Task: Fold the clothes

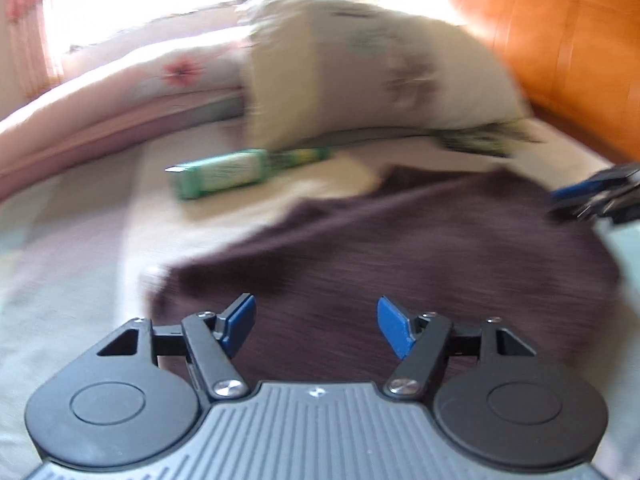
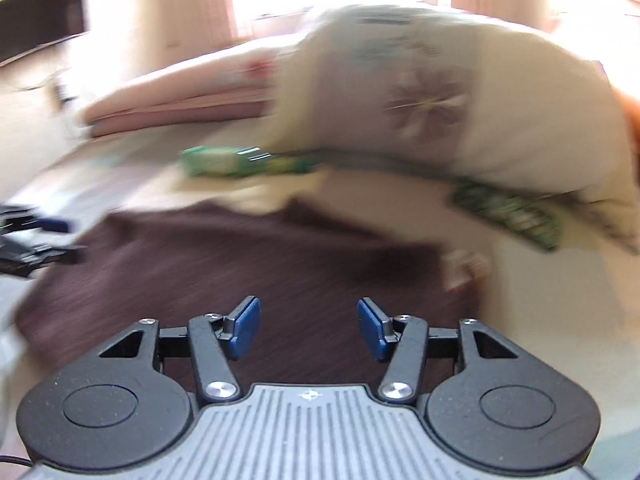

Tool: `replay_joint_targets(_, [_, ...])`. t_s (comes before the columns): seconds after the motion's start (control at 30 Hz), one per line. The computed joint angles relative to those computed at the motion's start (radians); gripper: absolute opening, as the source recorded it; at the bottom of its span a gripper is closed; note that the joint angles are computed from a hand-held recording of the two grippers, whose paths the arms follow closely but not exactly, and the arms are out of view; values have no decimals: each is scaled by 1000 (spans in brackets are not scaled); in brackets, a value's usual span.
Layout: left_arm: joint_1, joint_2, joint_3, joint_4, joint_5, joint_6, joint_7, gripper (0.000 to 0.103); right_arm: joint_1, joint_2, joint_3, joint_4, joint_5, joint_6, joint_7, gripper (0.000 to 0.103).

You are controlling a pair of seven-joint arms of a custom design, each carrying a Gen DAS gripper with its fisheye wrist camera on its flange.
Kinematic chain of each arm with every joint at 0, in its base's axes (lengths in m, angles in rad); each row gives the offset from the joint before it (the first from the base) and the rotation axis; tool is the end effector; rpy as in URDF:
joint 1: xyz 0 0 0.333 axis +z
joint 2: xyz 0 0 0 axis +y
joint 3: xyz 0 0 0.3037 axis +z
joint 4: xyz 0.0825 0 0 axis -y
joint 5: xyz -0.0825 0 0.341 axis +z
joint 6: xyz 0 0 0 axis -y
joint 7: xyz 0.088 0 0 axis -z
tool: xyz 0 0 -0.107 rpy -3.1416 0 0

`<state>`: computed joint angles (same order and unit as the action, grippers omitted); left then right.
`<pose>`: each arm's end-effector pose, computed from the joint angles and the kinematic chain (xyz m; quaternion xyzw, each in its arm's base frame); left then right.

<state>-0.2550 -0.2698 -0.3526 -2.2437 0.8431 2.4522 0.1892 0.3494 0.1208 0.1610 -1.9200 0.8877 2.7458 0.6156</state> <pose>0.3833 -0.2814 0.5271 -0.7076 0.5711 -0.2673 0.3188 0.5313 0.2573 0.5063 -0.8264 0.3619 -0.1015 0.4193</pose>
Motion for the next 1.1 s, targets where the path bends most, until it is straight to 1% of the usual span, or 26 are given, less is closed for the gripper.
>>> replay_joint_targets(0.07, [-15,9,-20,-6,-13,20,-61,70,-6,-57,7,-64,67,-71,-68,59])
replay_joint_targets(0.17, [-32,13,-45,-26,-6,54,-190,66,6,-98,-5,-129,173,-128,-115,59])
replay_joint_targets(0.2, [-32,5,-48,-40,10,88,-245,66,9,-109,-12,-137,214,-164,-136,59])
replay_joint_targets(0.27, [-23,4,-40,-60,39,190,-339,66,13,-128,-26,-148,291,-247,-173,59])
replay_joint_targets(0.33, [-18,12,-24,-67,36,268,-360,66,16,-113,-36,-121,331,-334,-173,59])
replay_joint_targets(0.37, [-25,17,-6,-71,-2,298,-330,67,14,-100,-40,-102,327,-381,-142,59])
replay_joint_targets(0.4, [-38,18,8,-74,-58,294,-290,68,10,-86,-44,-82,319,-429,-103,59])
replay_joint_targets(0.43, [-49,15,19,-74,-122,261,-247,68,10,-69,-43,-64,309,-438,-68,59])
replay_joint_targets(0.47, [-58,11,29,-72,-183,220,-206,68,8,-58,-43,-53,282,-435,-27,59])
replay_joint_targets(0.5, [-60,-5,35,-83,-228,195,-190,67,6,-48,-44,-43,250,-431,17,59])
replay_joint_targets(0.6, [-49,-115,41,-182,-302,203,-206,69,-17,-67,-56,-69,221,-397,77,59])
replay_joint_targets(0.7, [-52,-222,31,-260,-353,155,-183,69,-53,-111,-85,-117,189,-359,81,60])
replay_joint_targets(0.77, [-54,-284,32,-308,-384,149,-178,69,-76,-134,-105,-144,159,-334,102,60])
replay_joint_targets(0.83, [-47,-316,25,-325,-402,150,-175,69,-103,-147,-128,-158,164,-363,113,60])
replay_joint_targets(0.9, [-37,-296,-1,-279,-389,104,-134,68,-115,-171,-135,-178,176,-367,104,60])
replay_joint_targets(0.93, [-33,-282,-14,-251,-378,77,-111,69,-110,-186,-127,-192,174,-341,95,62])
replay_joint_targets(0.97, [-30,-267,-25,-223,-365,51,-89,69,-100,-205,-116,-209,162,-305,81,65])
replay_joint_targets(1.0, [-32,-238,-41,-181,-342,13,-47,69,-84,-223,-103,-225,149,-262,49,71])
replay_joint_targets(1.07, [-37,-142,-85,-70,-271,-85,60,71,-44,-253,-76,-257,116,-173,-30,72])
replay_joint_targets(1.1, [-45,-82,-110,-10,-228,-148,121,72,-19,-257,-59,-267,88,-123,-73,73])
